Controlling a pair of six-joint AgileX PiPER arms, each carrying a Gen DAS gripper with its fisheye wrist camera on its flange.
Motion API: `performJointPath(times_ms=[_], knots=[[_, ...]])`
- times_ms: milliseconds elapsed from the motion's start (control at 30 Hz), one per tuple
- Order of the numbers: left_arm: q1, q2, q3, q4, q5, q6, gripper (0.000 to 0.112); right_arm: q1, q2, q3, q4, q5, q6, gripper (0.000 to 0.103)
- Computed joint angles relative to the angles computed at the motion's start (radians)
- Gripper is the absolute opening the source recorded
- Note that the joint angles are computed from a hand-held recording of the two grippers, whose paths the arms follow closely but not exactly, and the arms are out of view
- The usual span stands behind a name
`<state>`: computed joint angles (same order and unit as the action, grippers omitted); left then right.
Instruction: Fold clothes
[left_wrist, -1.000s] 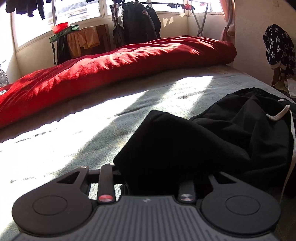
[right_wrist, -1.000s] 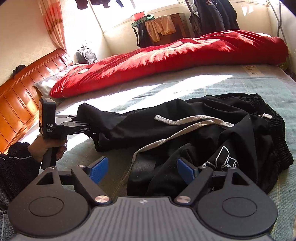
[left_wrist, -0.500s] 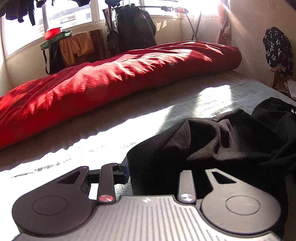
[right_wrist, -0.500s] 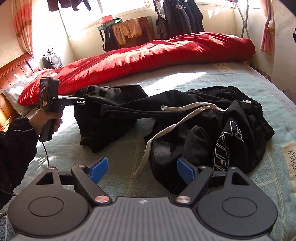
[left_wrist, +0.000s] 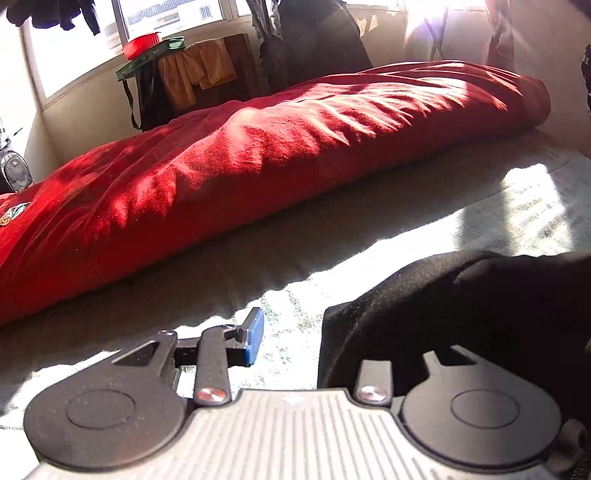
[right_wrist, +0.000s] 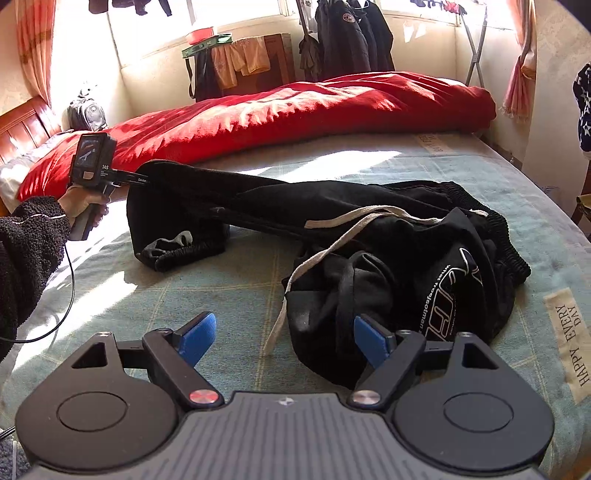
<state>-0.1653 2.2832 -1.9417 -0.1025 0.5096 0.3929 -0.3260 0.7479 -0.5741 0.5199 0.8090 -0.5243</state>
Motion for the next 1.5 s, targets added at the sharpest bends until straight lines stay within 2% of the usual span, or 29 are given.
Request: performJointPath(times_ms=[67,200,267,333,400,467,533,633,700,800,933,1000,1133,1267,1333,1367,1400,1500], knots=[[-0.009,0.014,-0.011,0.015,0.032,-0.026,0.038,-0.021,0.003,0.004,0.021,0.008,-0.026,0.085],[0.01,-0.075,0.186,-0.239,-0.016,0.203,0.041,-0.06,0.028,0.009,0.084,0.021,-0.1,0.085],[0.039,-0.146,0.317,-0.41,-0.032,0.335,0.054,-0.059,0.05,0.002,0.101,0.016,-0.127,0.085],[0.068,-0.214,0.436,-0.553,-0.038,0.448,0.061,-0.079,0.067,-0.001,0.148,0.027,-0.189,0.085],[0.107,-0.294,0.564,-0.711,-0.016,0.58,0.066,-0.11,0.09,-0.001,0.229,0.048,-0.291,0.085],[0.146,-0.376,0.687,-0.816,0.021,0.663,0.075,-0.103,0.123,-0.004,0.288,0.038,-0.365,0.085],[0.168,-0.443,0.775,-0.835,0.052,0.679,0.077,-0.073,0.164,-0.013,0.341,0.017,-0.432,0.085],[0.186,-0.547,0.884,-0.801,0.084,0.642,0.081,0.046,0.277,-0.063,0.393,-0.044,-0.523,0.079],[0.188,-0.608,0.937,-0.76,0.086,0.612,0.083,0.175,0.367,-0.119,0.379,-0.113,-0.55,0.071],[0.195,-0.693,1.004,-0.706,0.071,0.575,0.084,0.367,0.537,-0.247,0.331,-0.192,-0.599,0.066],[0.217,-0.805,1.09,-0.64,0.015,0.53,0.086,0.566,0.788,-0.454,0.19,-0.257,-0.561,0.066],[0.252,-0.855,1.134,-0.662,0.007,0.557,0.086,0.648,0.914,-0.562,0.077,-0.29,-0.49,0.066],[0.365,-0.91,1.205,-0.783,0.065,0.704,0.089,0.746,1.087,-0.715,-0.154,-0.304,-0.361,0.066],[0.428,-0.943,1.266,-0.82,0.034,0.776,0.089,0.807,1.194,-0.815,-0.457,-0.266,-0.175,0.063],[0.447,-0.944,1.284,-0.852,0.023,0.821,0.089,0.807,1.219,-0.866,-0.483,-0.208,-0.146,0.05],[0.455,-0.942,1.29,-0.873,0.021,0.846,0.089,0.807,1.238,-0.919,-0.489,-0.148,-0.12,0.029],[0.464,-0.94,1.296,-0.894,0.02,0.871,0.089,0.806,1.255,-0.965,-0.481,-0.099,-0.104,0.021],[0.489,-0.934,1.314,-0.968,0.023,0.945,0.089,0.795,1.313,-1.125,-0.411,0.056,-0.1,0.018]])
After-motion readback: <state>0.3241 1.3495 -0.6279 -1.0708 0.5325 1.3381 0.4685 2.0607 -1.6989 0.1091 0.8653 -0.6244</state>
